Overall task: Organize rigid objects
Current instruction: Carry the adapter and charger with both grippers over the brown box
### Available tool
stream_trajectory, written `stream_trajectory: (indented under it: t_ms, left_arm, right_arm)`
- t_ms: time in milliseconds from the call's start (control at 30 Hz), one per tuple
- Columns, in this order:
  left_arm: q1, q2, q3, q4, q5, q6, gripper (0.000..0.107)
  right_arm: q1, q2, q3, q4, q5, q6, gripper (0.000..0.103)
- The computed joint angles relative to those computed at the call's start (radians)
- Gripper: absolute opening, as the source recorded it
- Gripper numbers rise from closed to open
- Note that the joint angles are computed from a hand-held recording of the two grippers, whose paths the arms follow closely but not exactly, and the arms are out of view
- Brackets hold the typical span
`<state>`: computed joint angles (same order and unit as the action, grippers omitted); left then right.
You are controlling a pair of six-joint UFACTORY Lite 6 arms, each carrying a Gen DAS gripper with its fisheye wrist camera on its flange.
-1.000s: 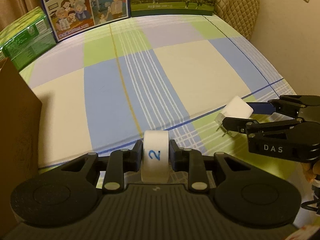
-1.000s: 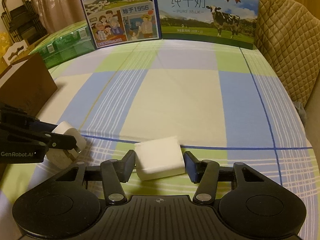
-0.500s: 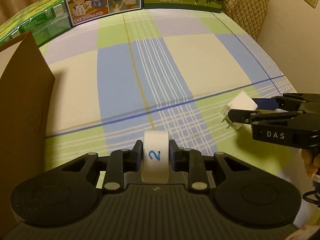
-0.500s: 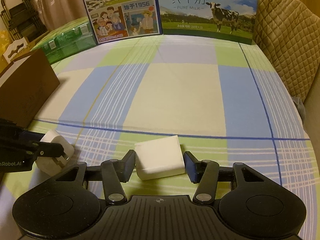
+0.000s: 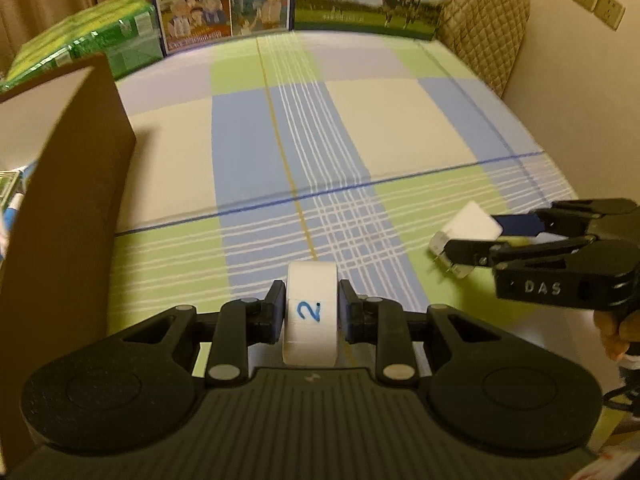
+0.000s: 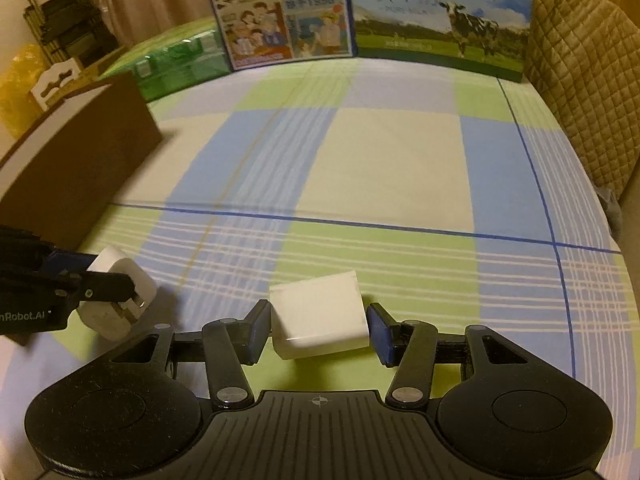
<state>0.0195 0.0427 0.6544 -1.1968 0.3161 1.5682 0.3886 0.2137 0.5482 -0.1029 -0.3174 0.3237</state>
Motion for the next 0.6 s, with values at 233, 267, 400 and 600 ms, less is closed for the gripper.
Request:
stream_trajectory:
  t_ms: [233,267,400,600]
  left_arm:
    - [0.176,-0.236,-0.048,0.129,0.187,-0.089,0.024]
    - [0.214,-0.267,-0.047,0.145,0.221,-0.094,0.024]
    - [0.387,-0.33,-0.01,0.187,0.348,-0.08,0.024]
    - [0.686,-0.287,0.12,0.209,0.517,0.019,0.024]
  right_arm:
    - [0.105,-0.163,-0.028,0.046,0.074,-0.001,0.049]
    - [0.124,-0.178,-0.019,0.049,0.087,0.005,0.049]
    - [0.226,-0.202,0.042,0.14,0.124,-0.042,0.049]
    - [0.415,-0.113,0.233,0.346,0.138,-0.189,0.049]
